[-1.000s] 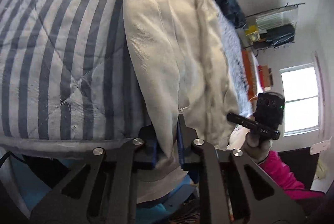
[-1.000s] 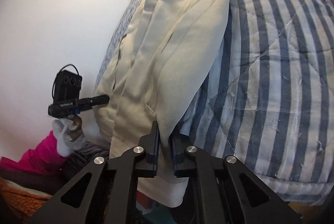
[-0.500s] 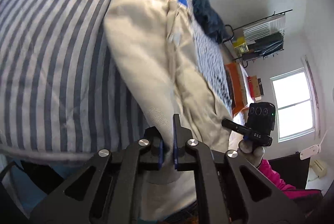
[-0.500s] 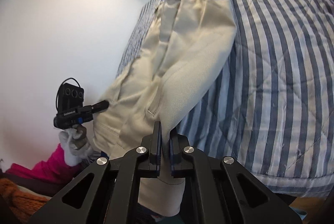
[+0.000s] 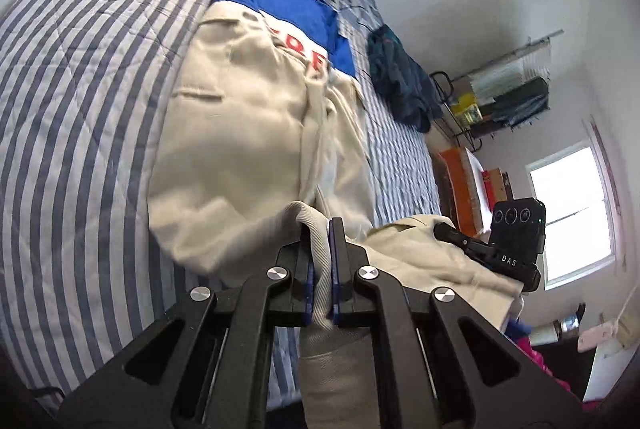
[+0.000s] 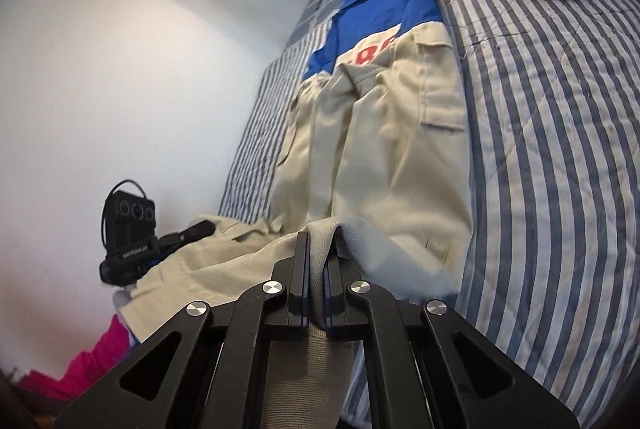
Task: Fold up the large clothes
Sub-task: 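Grasp the beige jacket hem with both grippers side by side, then lift the hem with both grippers and fold it toward the blue collar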
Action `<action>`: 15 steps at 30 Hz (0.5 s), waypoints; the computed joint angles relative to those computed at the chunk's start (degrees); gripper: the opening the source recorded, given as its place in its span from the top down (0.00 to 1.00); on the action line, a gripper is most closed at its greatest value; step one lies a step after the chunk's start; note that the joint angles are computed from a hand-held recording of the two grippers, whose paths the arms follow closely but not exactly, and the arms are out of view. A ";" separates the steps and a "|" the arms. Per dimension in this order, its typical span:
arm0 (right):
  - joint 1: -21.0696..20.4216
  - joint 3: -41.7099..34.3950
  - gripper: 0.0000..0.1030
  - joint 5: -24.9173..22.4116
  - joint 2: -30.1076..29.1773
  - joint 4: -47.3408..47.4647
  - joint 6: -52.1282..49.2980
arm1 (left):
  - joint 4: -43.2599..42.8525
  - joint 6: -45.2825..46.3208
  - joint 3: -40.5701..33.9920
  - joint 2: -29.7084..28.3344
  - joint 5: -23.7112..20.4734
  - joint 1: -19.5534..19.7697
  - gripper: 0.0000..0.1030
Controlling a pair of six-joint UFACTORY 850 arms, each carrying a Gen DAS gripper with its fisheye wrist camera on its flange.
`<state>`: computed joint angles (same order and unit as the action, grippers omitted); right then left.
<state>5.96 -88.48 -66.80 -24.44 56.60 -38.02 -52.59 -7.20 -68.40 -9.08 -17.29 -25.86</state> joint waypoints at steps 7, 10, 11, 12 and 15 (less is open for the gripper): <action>1.58 -7.42 0.96 1.82 -7.21 -3.72 8.03 | 0.48 -1.53 -2.83 -4.63 -1.39 2.68 0.97; 2.02 -9.88 0.96 2.03 -9.90 -4.64 10.41 | 1.48 -2.28 -4.00 -6.52 -1.99 3.51 0.97; 2.15 -10.57 0.96 2.01 -10.67 -4.94 11.08 | 0.98 -2.08 -4.26 -7.10 -2.39 3.85 0.97; 2.19 -11.38 0.96 1.72 -11.61 -5.06 11.56 | 0.50 -1.84 -4.60 -7.80 -2.70 4.20 0.97; 1.81 -12.79 0.93 0.35 -13.76 -3.66 13.96 | -0.98 -0.90 -5.72 -9.78 -3.62 4.99 0.97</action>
